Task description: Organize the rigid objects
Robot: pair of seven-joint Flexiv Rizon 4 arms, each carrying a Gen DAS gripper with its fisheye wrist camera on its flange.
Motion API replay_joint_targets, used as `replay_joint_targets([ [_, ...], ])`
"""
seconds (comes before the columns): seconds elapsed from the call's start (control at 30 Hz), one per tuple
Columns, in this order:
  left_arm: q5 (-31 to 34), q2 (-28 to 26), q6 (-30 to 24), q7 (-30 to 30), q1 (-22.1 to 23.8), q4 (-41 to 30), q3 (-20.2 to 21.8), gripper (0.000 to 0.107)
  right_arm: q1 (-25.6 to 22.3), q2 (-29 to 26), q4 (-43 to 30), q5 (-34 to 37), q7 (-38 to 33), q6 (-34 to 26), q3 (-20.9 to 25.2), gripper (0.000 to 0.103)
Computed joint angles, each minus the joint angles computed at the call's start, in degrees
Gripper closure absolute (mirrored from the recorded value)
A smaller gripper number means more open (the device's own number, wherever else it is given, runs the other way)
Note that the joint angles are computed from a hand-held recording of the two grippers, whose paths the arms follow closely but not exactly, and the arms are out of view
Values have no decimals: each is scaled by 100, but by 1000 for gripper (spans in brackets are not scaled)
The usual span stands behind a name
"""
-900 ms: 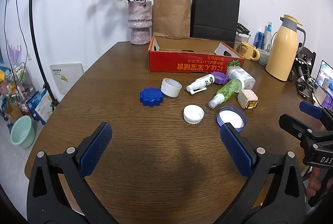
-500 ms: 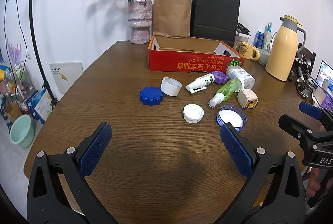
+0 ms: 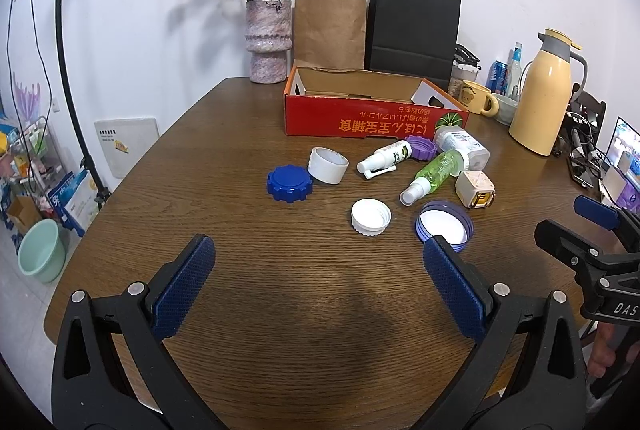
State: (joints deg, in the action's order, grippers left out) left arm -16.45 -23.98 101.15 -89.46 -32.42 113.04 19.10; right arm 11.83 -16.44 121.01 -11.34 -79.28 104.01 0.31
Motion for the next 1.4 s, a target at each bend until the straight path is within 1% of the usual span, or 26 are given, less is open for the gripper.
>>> replay_joint_targets([
  [0.47, 5, -19, -11, -50, -65, -12, 73, 4, 25, 2, -6, 14, -13, -24, -18, 0],
  [0.63, -3, -88, -104, -101, -90, -104, 106, 4, -2, -52, -69, -24, -6, -90, 14, 0],
  [0.87, 215, -145, -328, -285, 108, -276, 12, 4, -213, -234, -292, -165, 8, -287, 219, 0],
  [1.0, 399, -180, -500, -418, 336, -409, -151, 4, -156, -331, -433, -243, 39, -495, 147, 0],
  [1.03, 453, -173, -527, -440, 436, -425, -232, 4, -212, -364, -488, -262, 37, -567, 204, 0],
  [1.2, 703, -250, -736, -644, 663, -614, -367, 4, -432, -550, -751, -334, -44, -885, 457, 0],
  [1.4, 1005, -319, -968, -860, 902, -792, -523, 4, -685, -792, -1097, -308, -351, -1339, 835, 0],
])
